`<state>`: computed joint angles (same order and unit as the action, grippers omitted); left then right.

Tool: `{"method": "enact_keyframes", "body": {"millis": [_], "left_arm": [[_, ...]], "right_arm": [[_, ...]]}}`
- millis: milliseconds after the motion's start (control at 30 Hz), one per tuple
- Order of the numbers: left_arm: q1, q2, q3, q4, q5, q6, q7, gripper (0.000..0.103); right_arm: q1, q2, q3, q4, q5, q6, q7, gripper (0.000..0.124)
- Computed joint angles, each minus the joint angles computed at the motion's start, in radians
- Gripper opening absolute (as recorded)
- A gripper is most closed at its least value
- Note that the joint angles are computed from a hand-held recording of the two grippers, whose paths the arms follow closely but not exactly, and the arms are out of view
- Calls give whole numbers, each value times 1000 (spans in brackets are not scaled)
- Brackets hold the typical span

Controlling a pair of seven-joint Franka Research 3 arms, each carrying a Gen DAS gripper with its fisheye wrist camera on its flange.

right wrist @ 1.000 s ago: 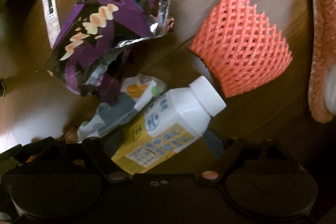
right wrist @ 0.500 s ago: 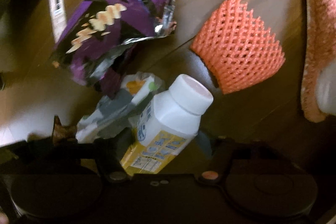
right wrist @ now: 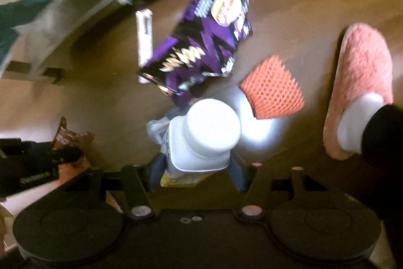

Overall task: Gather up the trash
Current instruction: 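Carry the brown wrapper and milk bottle up to the teal bin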

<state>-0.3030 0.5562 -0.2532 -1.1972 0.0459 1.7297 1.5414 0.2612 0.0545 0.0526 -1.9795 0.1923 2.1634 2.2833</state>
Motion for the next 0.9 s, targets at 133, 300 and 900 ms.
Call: {"method": "enact_keyframes", "body": {"millis": [133,300,900], "left_arm": [[20,-103,1,-44,-32,38,-63,31],[33,-200,1,-68,-66,102,-146,32],[-67,-188,28,381,121,78,-309,32]], "right_arm": [[-1,-74,3,-25,-38,57,-58,53],[-11,-166,12,-7,-104,84,-128,52],[-58,-285,43,241,-213,126,-413,50]]}}
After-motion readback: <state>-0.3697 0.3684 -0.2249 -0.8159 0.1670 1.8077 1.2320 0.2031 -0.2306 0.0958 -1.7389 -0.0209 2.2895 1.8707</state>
